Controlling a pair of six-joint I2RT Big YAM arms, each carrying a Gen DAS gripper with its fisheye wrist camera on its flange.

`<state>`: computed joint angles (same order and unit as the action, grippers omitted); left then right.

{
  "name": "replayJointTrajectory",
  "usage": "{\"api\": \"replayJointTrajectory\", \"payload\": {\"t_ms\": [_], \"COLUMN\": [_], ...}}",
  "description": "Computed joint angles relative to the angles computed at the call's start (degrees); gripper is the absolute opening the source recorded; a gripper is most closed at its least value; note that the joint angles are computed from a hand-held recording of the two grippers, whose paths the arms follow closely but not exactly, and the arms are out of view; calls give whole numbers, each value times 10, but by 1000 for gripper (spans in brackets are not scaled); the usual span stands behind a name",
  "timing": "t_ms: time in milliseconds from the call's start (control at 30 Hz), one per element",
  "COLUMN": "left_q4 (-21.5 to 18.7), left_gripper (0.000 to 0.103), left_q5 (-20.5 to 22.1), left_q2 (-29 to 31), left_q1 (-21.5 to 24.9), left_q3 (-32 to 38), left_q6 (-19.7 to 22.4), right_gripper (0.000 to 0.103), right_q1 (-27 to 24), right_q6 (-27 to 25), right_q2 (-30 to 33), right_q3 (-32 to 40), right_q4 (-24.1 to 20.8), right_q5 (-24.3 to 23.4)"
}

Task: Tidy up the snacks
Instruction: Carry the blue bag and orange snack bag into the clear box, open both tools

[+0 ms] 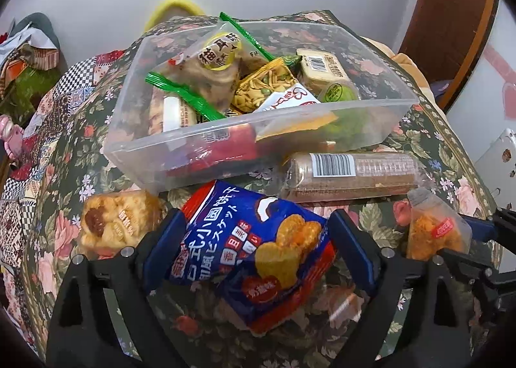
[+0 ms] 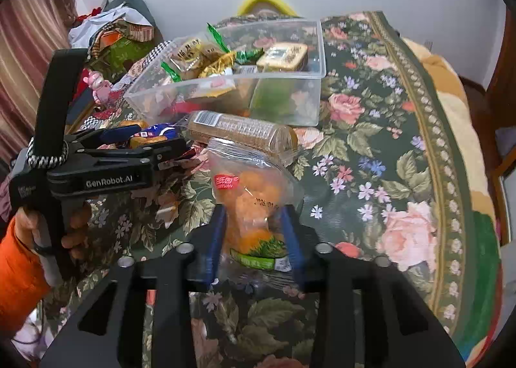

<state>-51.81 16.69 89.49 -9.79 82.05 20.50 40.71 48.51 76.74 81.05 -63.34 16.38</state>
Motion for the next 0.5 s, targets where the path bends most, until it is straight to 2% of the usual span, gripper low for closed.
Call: {"api": "replayJointTrajectory", "payload": {"t_ms": [133, 267, 333, 400, 433, 500], "left_q4": [-18, -23, -30, -64, -71, -61], "left_gripper": [92, 92, 101, 102, 102, 102], "left_q5": [10, 18, 15, 9, 21, 38], "left_q2": [9, -1, -6, 5, 10, 7], "left_q1": [1, 7, 8, 10, 17, 29], "left_q3": [11, -2, -9, -5, -7, -14], "left_q6": [-2, 23, 35, 36, 35, 22], "right_gripper": [54, 54, 54, 54, 54, 53], "right_q1": [-2, -6, -6, -5, -5, -4], "right_q6": [-2, -2, -2, -4, -6, -7], "right_q2": [7, 11, 11, 12, 12, 12], "right_q3": [0, -2, -4, -4, -4, -5], "right_q4": [3, 12, 18, 20, 20, 23], "right_q5": [-3, -17, -19, -19, -19, -16]}}
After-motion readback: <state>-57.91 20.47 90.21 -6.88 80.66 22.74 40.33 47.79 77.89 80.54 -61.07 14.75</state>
